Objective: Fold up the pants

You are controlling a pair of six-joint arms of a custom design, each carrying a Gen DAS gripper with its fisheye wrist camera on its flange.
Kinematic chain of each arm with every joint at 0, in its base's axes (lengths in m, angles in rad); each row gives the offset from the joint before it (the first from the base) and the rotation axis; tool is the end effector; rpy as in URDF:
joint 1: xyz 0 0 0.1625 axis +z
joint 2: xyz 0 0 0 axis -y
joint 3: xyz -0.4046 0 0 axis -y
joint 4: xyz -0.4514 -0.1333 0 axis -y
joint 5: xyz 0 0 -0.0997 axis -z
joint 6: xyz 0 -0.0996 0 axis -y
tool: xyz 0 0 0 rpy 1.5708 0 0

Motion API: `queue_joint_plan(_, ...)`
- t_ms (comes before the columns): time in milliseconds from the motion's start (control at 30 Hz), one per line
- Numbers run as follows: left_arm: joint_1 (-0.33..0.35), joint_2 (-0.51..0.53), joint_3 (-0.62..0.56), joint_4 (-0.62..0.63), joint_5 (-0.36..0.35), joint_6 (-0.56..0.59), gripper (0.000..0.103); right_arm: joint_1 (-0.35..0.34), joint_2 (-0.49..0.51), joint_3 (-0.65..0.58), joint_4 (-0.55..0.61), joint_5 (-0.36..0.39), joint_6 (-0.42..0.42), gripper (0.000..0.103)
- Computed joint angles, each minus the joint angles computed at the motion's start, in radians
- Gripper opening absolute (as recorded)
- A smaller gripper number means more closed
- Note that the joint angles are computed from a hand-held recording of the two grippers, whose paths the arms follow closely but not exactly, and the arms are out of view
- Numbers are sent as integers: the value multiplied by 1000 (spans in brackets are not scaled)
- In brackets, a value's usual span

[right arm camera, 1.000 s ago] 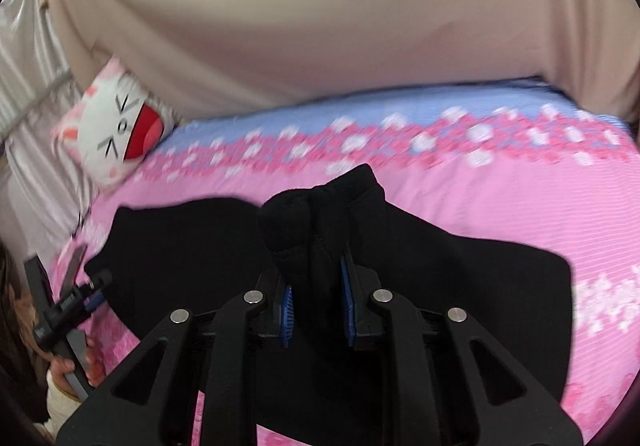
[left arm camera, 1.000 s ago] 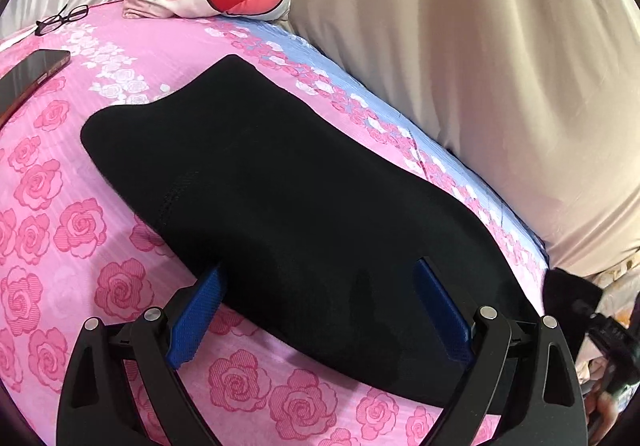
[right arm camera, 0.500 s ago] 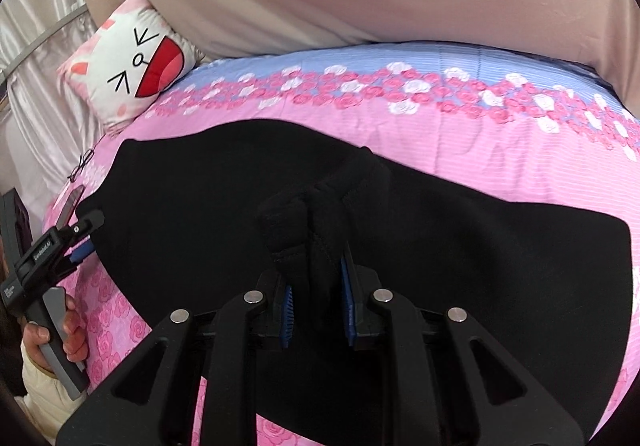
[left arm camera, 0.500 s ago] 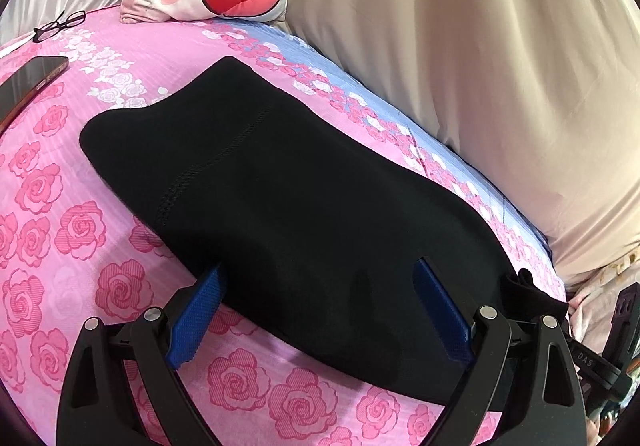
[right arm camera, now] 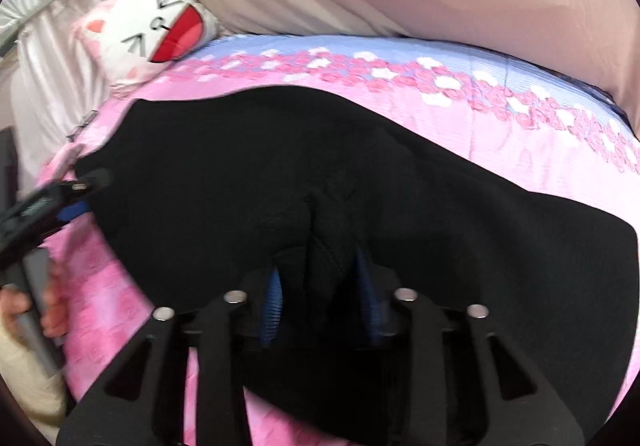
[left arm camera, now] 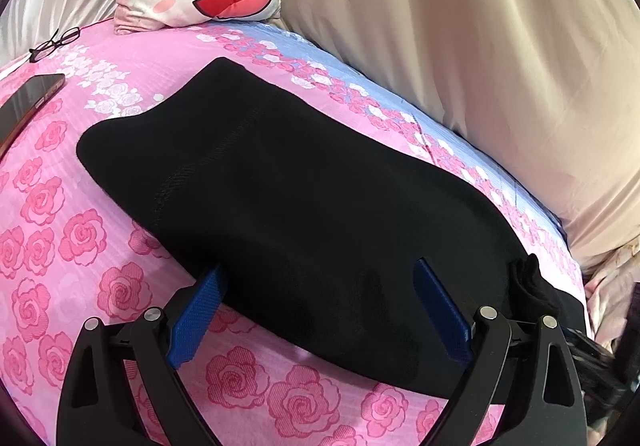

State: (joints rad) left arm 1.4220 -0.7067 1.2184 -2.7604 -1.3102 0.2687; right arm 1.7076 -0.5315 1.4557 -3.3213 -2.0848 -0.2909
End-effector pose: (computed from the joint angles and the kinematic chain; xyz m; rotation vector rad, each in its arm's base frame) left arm 0.0328 -0.8536 0.1918 0.4373 2.6658 -0.9285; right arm 0.1861 -0.7336 0.0218 0.2388 -2.4009 0.9991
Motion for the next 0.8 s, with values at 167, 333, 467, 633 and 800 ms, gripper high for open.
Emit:
queue_joint_plan(167, -31, -41, 68, -37, 32, 62, 91, -13, -186, 266, -391, -106, 51, 35)
queue_joint_plan(333, -122, -31, 85, 10, -13, 144, 91, -82, -279, 359, -450, -269, 146, 35)
queue_joint_plan(467, -197, 16, 40, 239, 12, 121, 91, -90, -297, 415, -479, -183, 183, 36)
queue_joint_plan(633, -176, 40, 22, 591, -267, -27, 91, -100, -319, 508, -545, -168, 177, 36)
queue_joint_plan(800, -228, 51, 133, 489, -279, -25, 91, -142, -359, 606, -578, -112, 232, 37)
